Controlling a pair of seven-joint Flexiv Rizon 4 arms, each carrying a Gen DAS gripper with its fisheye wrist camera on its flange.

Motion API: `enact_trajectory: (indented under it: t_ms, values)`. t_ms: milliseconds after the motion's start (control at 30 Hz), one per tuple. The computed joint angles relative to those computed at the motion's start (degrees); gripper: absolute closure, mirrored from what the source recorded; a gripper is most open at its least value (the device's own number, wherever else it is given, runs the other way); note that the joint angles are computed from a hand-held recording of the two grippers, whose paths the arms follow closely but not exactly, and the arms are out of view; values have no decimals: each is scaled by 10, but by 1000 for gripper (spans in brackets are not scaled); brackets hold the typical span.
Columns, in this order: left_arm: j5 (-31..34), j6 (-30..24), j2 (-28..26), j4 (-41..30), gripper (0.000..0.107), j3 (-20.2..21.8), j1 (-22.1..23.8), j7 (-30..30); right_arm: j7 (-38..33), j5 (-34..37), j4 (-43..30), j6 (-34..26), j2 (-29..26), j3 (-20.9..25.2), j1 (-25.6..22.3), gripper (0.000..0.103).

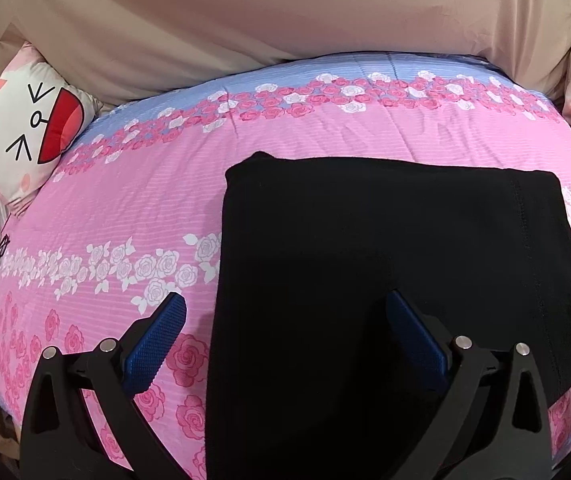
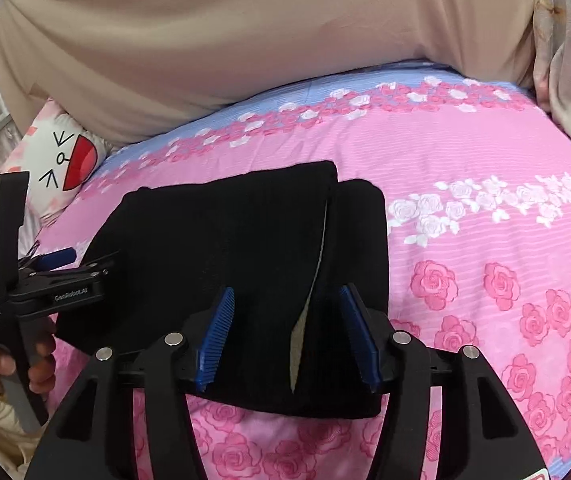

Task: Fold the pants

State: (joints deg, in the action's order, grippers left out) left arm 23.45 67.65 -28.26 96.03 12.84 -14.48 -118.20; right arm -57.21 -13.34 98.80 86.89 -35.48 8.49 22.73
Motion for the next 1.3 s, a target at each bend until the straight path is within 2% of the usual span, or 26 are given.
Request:
enact_trajectory:
  t_ms: [167,267,400,467,500,533,567,633,700,733,767,800,833,867,900,933,967,1033,1100,1133,1167,1200,1233,1267,1300]
  values:
    - [6,-4,-1,-2,9,3,-4,-6,-7,7,-8,5,-11,13,-7,47]
    - [11,-6,1,-3,9,3,-5,-7,-25,12,-17,1,-16,38,-21,48]
    - [8,-8,0,-3,9,-1,-2,-8,-25,10,-26,-4,-27,25,-11,47]
    - [4,-7,0,0,9,-3,1,-6,-27,16,-25,13,-32,29,-14,60]
    - [1,-4,2,2,9,-5,3,-5,-33,20,-28,15,-33,47,-28,78]
    - [0,0,3,5,9,-6,4,-5,-53,46,-32,15,-30,69,-44,87]
    - [-2,7,6,8,9,-7,6,-3,-46,35,-24,27,-23,73,-51,88]
    - [1,14,10,11,9,-5,5,1,-33,31,-10,36,-7,33,-29,93]
    - [11,9,3,4,9,2,-3,2,-23,11,-24,-9,-19,34,-38,93]
    - [10,-1,-4,-3,8,2,-4,3,-48,31,-40,-28,-34,59,-56,93]
    - [3,-1,-8,-3,8,-3,1,7,-80,88,-45,-14,-36,76,-64,93]
    - [-2,7,-9,1,8,-4,4,2,-84,109,-46,-15,-29,74,-62,93]
    - [-6,9,-7,4,8,-4,5,2,-62,92,-34,-1,-17,53,-49,91]
    - [-8,7,-6,4,8,-4,5,5,-20,39,-19,29,-7,29,-39,89]
    - [-7,6,-5,2,8,-3,4,6,-14,23,-22,39,-4,24,-34,89]
    - [-6,5,-6,1,8,-1,1,5,-47,41,-39,34,-6,37,-37,89]
    - [-5,3,-7,0,8,0,0,4,-57,25,-63,27,-17,55,-47,89]
    - [-4,1,-9,-2,8,3,-3,0,-75,6,-103,-4,-36,57,-39,89]
    - [6,-5,-9,-7,8,8,-10,-4,-116,-4,-170,-67,-77,79,-42,89]
    - [9,-6,-9,-8,8,9,-11,-4,-126,-1,-197,-101,-92,74,-35,89]
    - [11,-8,-8,-9,8,9,-11,-5,-99,-32,-230,-156,-117,50,-21,89]
    - [10,-8,-8,-8,8,6,-9,-3,-98,-26,-247,-173,-132,40,-16,92]
    - [6,-3,-8,-5,8,1,-3,1,-120,11,-251,-155,-137,49,-22,94]
    - [3,-3,-8,-4,8,-1,-2,2,-134,58,-262,-169,-136,70,-37,94]
    - [1,-2,-7,-2,8,-2,0,3,-129,69,-253,-166,-126,73,-41,93]
